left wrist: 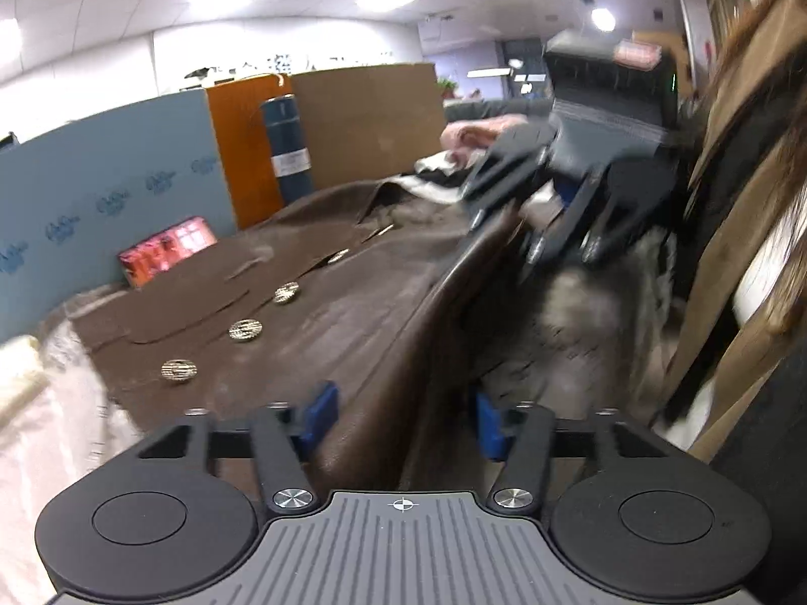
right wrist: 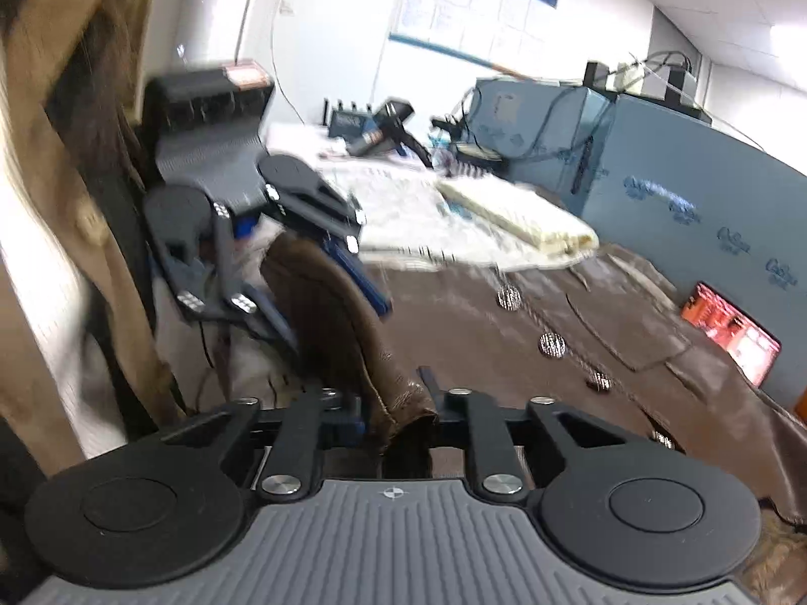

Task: Fold clothes
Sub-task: 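Grasp a jacket sleeve with the left gripper while the right gripper grasps the other sleeve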

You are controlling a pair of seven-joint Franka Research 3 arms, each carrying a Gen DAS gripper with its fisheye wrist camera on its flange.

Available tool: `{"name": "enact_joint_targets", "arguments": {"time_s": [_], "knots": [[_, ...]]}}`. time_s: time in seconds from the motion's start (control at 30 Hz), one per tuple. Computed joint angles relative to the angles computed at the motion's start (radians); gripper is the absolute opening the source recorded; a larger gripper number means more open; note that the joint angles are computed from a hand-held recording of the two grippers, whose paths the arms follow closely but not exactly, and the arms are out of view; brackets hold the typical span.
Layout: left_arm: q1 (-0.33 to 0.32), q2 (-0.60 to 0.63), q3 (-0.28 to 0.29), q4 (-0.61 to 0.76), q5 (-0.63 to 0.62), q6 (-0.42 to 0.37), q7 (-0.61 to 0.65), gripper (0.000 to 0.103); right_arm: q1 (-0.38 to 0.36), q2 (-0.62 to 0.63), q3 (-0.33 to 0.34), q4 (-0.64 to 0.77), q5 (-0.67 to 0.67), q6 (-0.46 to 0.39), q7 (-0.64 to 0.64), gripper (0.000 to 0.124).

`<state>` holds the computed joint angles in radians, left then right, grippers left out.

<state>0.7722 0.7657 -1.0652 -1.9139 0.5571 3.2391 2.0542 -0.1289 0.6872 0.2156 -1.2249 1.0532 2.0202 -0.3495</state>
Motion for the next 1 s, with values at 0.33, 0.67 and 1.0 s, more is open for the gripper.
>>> {"name": "enact_joint_targets", "arguments": {"time_s": [0.33, 0.67, 1.0], "knots": [[-0.047, -0.073, 0.143, 0.007, -0.024, 0.152, -0.223, 0.050, -0.038, 0.065, 0.027, 0.091, 0.082, -0.024, 0.073, 0.012], [0.042, -0.004, 0.035, 0.049, 0.162, 0.120, -0.315, 0.075, -0.051, 0.155, 0.057, 0.211, 0.080, -0.052, 0.131, 0.012], [0.065, 0.087, -0.025, 0.091, 0.194, 0.028, -0.280, 0.039, -0.071, 0.162, 0.075, 0.221, 0.058, -0.094, 0.125, 0.012]]}}
